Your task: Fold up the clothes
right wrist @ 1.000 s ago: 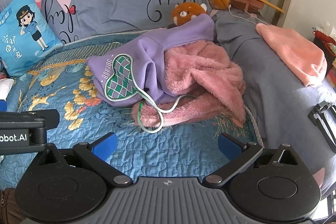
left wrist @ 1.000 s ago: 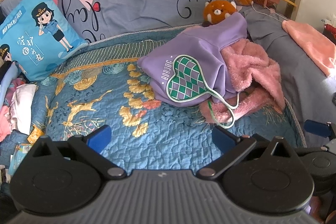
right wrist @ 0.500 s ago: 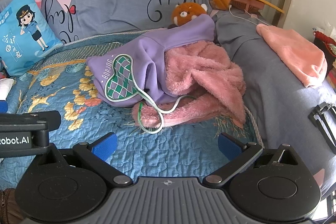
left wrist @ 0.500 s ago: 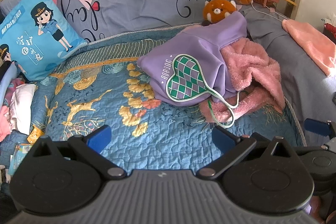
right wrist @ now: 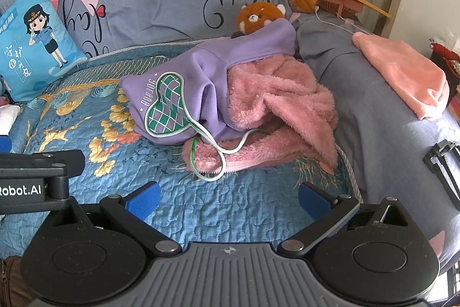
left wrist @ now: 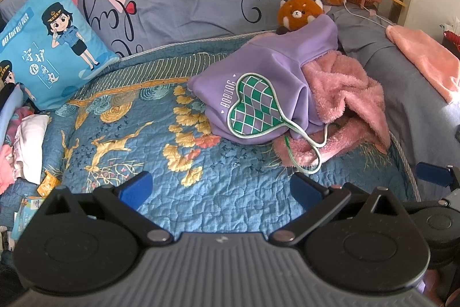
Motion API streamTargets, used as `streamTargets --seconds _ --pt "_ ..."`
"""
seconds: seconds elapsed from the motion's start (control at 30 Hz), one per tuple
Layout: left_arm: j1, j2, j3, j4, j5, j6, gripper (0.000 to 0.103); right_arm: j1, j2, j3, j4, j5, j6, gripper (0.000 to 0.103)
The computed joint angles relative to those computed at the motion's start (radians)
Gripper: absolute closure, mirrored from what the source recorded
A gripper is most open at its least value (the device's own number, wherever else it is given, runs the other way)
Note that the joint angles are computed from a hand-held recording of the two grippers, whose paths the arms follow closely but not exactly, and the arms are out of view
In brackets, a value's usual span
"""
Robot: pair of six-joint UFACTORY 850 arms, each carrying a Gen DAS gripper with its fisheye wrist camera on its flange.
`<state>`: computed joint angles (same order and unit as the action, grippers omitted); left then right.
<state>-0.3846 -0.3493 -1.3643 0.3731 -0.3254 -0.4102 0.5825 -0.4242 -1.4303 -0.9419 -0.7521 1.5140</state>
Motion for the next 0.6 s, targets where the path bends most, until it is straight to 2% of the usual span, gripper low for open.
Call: streamTargets --seconds 0.33,0.6 --pt "0.002 -0.002 0.002 -0.010 0.002 0.012 0.000 -0.003 -0.005 0.001 0.008 -0.003 -0.003 0.000" --pt "0.017 -0.020 -0.002 -0.074 0.010 0.063 0.000 -0.017 -0.020 0.002 0.031 0.012 0.003 0.000"
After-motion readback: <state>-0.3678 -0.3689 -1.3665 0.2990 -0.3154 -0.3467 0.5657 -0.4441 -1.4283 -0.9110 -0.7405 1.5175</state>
